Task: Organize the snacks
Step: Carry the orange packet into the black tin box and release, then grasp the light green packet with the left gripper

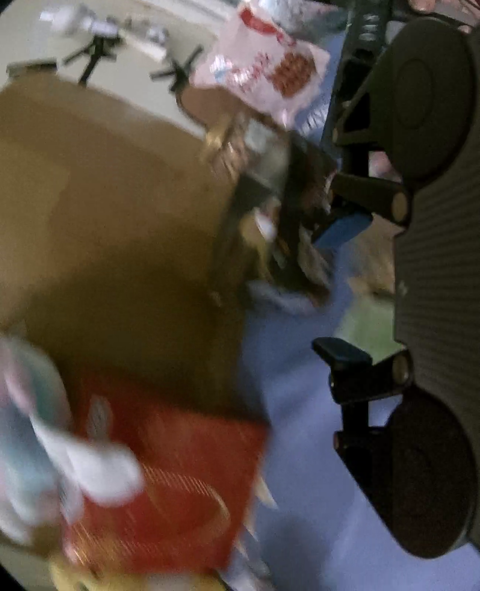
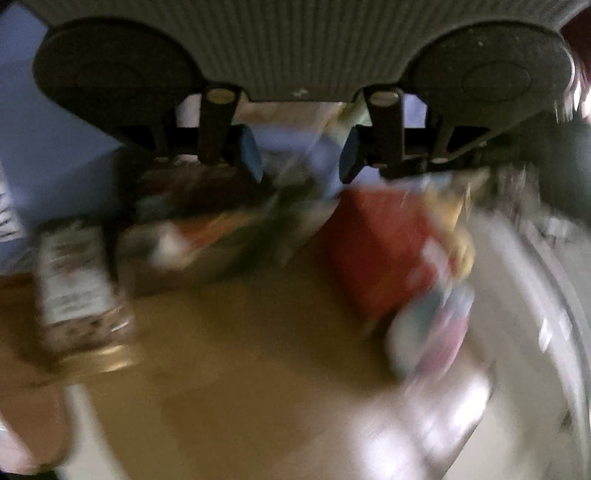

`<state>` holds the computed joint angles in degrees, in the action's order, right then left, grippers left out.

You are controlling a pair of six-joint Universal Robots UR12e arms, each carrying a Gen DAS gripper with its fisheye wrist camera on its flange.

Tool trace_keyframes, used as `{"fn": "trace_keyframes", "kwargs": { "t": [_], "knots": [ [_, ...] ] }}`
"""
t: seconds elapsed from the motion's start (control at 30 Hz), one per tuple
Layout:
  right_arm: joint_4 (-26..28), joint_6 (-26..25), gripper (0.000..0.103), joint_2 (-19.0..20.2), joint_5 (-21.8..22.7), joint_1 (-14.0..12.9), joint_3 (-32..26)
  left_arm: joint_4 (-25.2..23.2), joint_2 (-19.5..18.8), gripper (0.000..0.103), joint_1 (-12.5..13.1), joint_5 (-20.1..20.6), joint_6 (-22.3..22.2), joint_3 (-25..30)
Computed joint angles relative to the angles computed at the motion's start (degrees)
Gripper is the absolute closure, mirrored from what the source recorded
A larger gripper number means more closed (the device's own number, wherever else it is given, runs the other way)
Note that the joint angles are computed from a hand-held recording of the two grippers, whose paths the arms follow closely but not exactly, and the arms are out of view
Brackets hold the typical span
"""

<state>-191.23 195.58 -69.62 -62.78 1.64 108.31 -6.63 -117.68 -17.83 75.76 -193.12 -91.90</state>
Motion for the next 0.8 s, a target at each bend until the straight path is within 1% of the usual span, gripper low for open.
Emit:
{"fn": "trace_keyframes", "kwargs": {
  "t": [0.07, 0.13, 0.23, 0.27, 0.3, 0.37, 0.4, 0.43, 0.47, 0.5, 0.53, 0.57, 0.6, 0.63, 0.67, 0.7, 0.73, 0.77, 0.8],
  "knots": [
    [4.54, -5.48, 0.053, 0.20, 0.77, 1.47, -0.92, -1.21, 1.09, 0.048, 1.01, -0.65, -0.81, -1.90],
    [9.59, -9.84, 0.050, 0.66, 2.44, 2.64, -2.32, -1.64, 1.74, 0.048, 2.19, -2.52, -2.34, -3.33],
    [18.57, -15.66, 0.050, 1.08, 5.55, 4.17, -4.42, -0.63, 1.62, 0.048, 3.50, -5.38, -5.06, -4.20],
    [21.23, -17.26, 0.050, 0.99, 5.24, 4.88, -4.79, -0.23, 1.36, 0.048, 3.74, -6.08, -5.44, -4.12],
    [22.97, -18.20, 0.050, 1.13, 3.59, 5.53, -5.27, -0.08, 1.01, 0.048, 3.88, -6.78, -5.32, -3.82],
    [23.20, -18.08, 0.050, 1.40, -0.44, 6.41, -5.56, -0.15, 0.19, 0.045, 4.14, -8.40, -4.23, -3.02],
    [22.83, -17.40, 0.050, 1.76, -1.26, 6.60, -5.86, -0.20, -0.02, 0.043, 4.01, -8.69, -3.89, -2.87],
    [22.59, -16.57, 0.049, 2.24, -0.92, 6.64, -6.35, -0.76, -0.47, 0.041, 3.93, -8.95, -3.48, -2.37],
    [22.35, -16.01, 0.049, 2.41, -0.68, 6.69, -6.53, -1.73, -0.95, 0.041, 3.73, -8.90, -3.16, -1.81],
    [21.93, -15.93, 0.045, 2.70, -1.20, 6.98, -6.83, -2.98, -1.36, 0.041, 3.51, -8.82, -2.88, -1.35],
    [21.26, -16.38, 0.042, 3.02, -2.18, 7.42, -7.04, -3.94, -1.59, 0.049, 3.49, -9.31, -2.61, -1.23],
    [20.19, -17.17, 0.042, 3.46, -3.62, 8.02, -7.27, -3.52, -1.95, 0.057, 3.52, -10.54, -2.38, -1.44],
    [19.08, -17.92, 0.041, 3.77, -5.06, 8.55, -7.40, -2.38, -2.03, 0.061, 3.41, -10.91, -1.66, -1.89],
    [17.70, -18.62, 0.039, 4.12, -6.44, 9.13, -7.43, -2.00, -1.78, 0.064, 3.05, -9.72, -1.06, -2.28],
    [16.59, -18.97, 0.040, 4.47, -7.79, 9.51, -7.55, -2.32, -1.34, 0.065, 2.86, -8.81, -1.42, -2.64],
    [14.86, -19.19, 0.045, 4.67, -9.10, 9.93, -7.26, -2.23, -0.88, 0.065, 2.83, -8.11, -2.95, -3.18],
    [13.50, -19.11, 0.053, 4.92, -9.51, 10.05, -7.07, -1.45, -0.12, 0.065, 2.71, -6.71, -5.13, -4.27],
    [12.54, -19.21, 0.053, 5.11, -8.48, 9.96, -6.91, -0.14, 0.76, 0.065, 2.56, -5.31, -6.45, -5.67],
    [11.85, -19.40, 0.055, 5.28, -6.88, 9.78, -6.76, 1.58, 1.78, 0.065, 2.25, -3.54, -6.84, -7.39]
  ]
}}
